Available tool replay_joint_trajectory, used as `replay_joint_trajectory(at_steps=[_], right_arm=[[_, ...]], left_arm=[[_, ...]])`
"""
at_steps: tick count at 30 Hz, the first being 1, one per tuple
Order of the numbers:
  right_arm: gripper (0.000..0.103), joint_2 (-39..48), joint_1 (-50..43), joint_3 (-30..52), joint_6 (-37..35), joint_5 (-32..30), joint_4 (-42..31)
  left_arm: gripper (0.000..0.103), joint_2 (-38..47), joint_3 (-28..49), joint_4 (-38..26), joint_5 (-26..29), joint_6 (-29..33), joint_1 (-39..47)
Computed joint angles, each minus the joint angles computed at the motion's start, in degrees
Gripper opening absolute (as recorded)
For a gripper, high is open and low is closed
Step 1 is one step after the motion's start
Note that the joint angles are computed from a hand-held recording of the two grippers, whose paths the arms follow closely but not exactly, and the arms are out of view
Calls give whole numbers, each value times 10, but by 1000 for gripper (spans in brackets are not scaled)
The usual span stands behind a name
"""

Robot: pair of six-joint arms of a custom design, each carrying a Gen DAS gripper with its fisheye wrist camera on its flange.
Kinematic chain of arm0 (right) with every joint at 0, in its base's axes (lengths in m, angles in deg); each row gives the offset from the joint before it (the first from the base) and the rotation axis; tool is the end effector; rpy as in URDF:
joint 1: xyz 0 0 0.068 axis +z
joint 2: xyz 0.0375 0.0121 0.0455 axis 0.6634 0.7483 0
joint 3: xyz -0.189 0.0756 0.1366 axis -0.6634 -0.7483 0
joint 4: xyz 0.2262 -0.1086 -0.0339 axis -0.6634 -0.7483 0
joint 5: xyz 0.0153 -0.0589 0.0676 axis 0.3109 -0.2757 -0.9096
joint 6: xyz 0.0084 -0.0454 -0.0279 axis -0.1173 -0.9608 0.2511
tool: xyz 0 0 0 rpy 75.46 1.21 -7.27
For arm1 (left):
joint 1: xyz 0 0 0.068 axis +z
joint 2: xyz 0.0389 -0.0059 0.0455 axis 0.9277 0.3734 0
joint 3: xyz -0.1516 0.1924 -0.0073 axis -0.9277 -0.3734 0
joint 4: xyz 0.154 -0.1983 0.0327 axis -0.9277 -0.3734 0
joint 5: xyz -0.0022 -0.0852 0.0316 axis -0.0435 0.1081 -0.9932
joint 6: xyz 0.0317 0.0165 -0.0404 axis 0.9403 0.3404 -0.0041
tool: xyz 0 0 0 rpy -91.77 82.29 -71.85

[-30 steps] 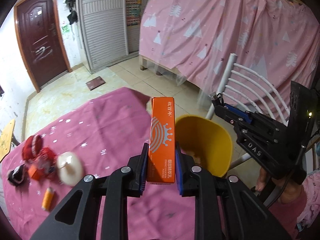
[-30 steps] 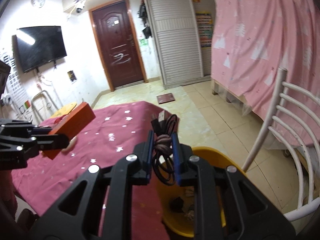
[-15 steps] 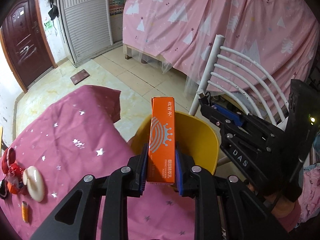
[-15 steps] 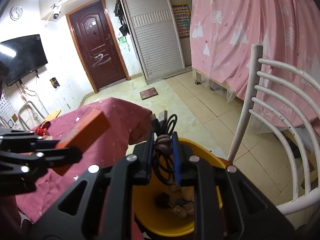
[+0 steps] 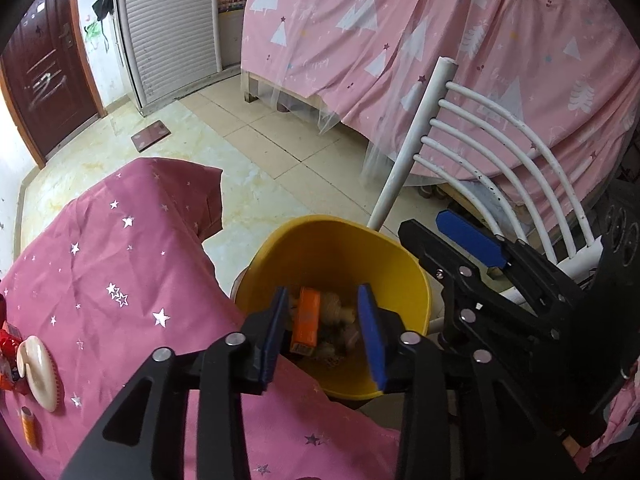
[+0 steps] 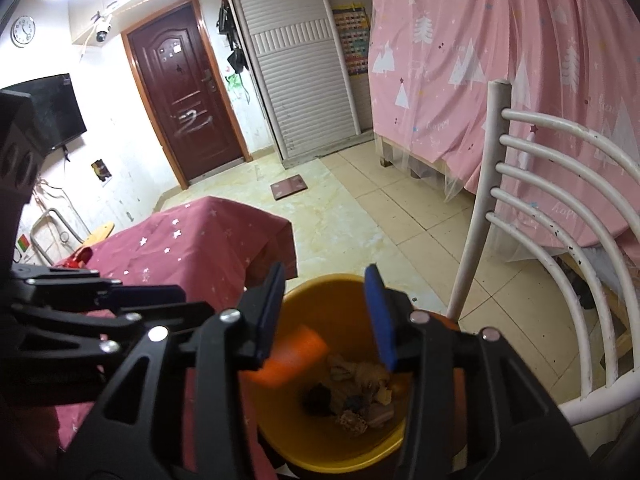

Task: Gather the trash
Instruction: 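Carry the orange box and black cable to the yellow bin and open both tools, then move both open tools back over the remaining table items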

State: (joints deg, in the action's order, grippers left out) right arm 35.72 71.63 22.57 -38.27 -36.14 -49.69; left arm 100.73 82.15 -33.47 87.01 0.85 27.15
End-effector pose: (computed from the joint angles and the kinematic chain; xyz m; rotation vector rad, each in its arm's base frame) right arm 0.2270 0.1196 0.1813 0.1652 2.2125 0.2603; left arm 0.2669 -0.2306 0.2062 0.6168 2.5579 -0.3173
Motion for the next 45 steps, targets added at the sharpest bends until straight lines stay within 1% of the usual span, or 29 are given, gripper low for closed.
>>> replay_joint_trajectory(at_steps=[7, 14, 21, 25, 29, 30, 31, 32, 37, 42, 45], right_arm=[[39, 0, 3, 5, -4, 0, -1], [39, 4, 22, 15, -8, 18, -10], [40, 31, 61, 42, -1, 41, -2], [40, 62, 84, 73, -2, 44, -4], [40, 100, 109, 122, -13, 52, -19], [42, 108, 114, 135, -16, 53, -24], [46, 114, 120, 144, -17, 57, -28], [48, 124, 128, 160, -21, 60, -33], [48, 175, 156, 220, -34, 63, -49], [49, 241, 179, 290, -43, 56, -64], [49, 283, 193, 340, -51, 51, -78]], left_arm=[[36, -12, -5, -3, -7, 3, 2], [36, -54, -35, 0, -5, 12, 23], [37, -108, -76, 2, -5, 27, 67], [37, -140, -99, 1, 1, 43, 112], [37, -169, -121, 1, 21, 59, 163], [37, -175, -124, 0, 25, 63, 174], [37, -183, -129, -2, 30, 69, 188], [37, -192, -135, -3, 35, 76, 202], [39, -232, -157, -13, 56, 119, 278], [45, -258, -167, -27, 90, 166, 363], [48, -271, -178, -33, 110, 198, 414]])
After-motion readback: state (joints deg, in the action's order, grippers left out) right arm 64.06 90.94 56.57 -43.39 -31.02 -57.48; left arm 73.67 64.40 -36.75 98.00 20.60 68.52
